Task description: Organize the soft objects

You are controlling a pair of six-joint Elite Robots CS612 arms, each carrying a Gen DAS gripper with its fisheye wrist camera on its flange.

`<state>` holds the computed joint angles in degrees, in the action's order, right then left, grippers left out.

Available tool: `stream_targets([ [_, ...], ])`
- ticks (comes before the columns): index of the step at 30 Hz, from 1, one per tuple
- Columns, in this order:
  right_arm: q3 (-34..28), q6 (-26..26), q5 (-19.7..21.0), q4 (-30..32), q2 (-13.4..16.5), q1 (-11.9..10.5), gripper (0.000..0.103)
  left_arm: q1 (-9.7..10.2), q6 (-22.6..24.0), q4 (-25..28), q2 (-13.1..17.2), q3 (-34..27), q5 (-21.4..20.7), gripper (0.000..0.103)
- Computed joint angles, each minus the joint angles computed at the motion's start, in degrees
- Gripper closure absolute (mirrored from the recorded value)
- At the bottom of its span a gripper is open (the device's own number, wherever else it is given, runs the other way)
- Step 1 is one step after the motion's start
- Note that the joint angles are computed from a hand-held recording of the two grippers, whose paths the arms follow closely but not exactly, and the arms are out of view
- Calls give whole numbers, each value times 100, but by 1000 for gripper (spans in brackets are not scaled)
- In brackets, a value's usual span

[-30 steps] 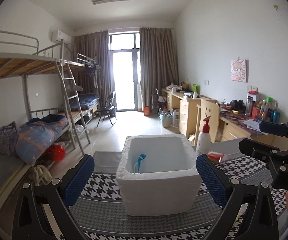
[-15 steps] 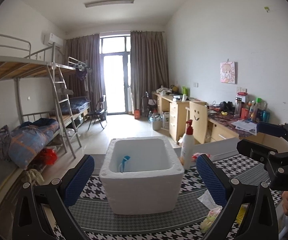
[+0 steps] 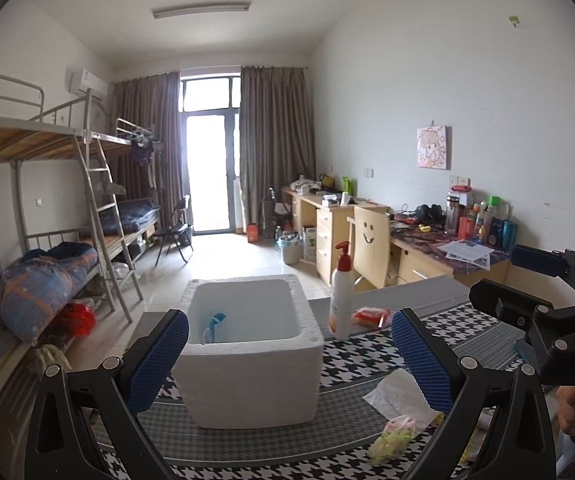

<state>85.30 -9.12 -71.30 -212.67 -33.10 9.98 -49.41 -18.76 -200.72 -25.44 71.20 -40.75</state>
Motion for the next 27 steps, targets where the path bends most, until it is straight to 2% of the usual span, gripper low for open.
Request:
stream_targets([
  [12,274,144,-65,-478,-45,-87,4,-53,149,-201,30,-37,-218,1],
  [27,405,154,-342,-875,12,-122,3,-76,266,-355,82,-79,-498,1],
])
